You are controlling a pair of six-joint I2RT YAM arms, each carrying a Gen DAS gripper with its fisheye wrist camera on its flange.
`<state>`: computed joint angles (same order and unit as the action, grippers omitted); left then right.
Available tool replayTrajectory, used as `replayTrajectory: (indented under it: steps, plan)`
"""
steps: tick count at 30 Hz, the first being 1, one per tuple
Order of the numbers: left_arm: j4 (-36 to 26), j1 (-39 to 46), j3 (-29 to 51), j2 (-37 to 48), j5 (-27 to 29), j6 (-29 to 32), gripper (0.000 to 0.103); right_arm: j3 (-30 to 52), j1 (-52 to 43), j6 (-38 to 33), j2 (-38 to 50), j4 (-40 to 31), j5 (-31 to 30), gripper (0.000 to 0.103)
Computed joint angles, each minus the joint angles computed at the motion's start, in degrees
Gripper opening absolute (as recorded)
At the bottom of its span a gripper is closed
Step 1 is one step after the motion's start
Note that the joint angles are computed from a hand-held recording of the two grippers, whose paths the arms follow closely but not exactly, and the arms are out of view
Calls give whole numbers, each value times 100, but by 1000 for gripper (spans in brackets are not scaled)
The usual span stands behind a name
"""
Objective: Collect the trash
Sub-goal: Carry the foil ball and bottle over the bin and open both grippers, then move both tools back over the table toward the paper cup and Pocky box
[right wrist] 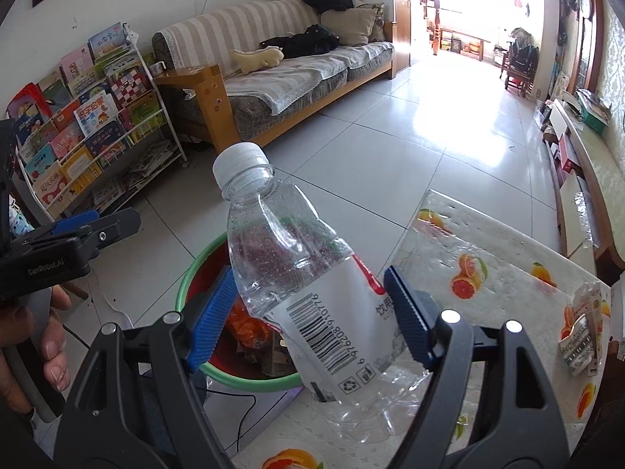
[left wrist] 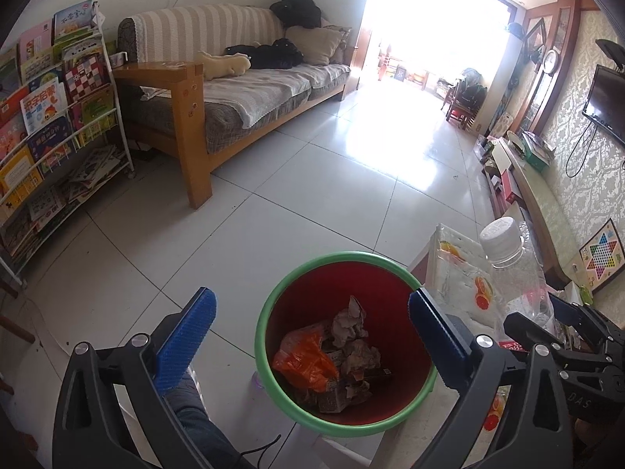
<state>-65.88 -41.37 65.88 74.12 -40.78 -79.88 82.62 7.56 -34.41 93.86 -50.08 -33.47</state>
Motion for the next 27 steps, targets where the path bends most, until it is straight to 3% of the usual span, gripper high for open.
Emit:
replayTrajectory:
  steps: [14, 21, 27]
  plan:
    - [-479, 151, -343, -611, -139, -432, 95, -223, 1019, 239, 166, 371, 307, 76]
    - [-525, 143, -314, -590, -153, -541, 95, -250, 1030, 208, 68, 346, 415, 96]
    - [-561, -44, 19, -317, -228, -576, 95, -138, 726, 66, -102, 205, 325, 98]
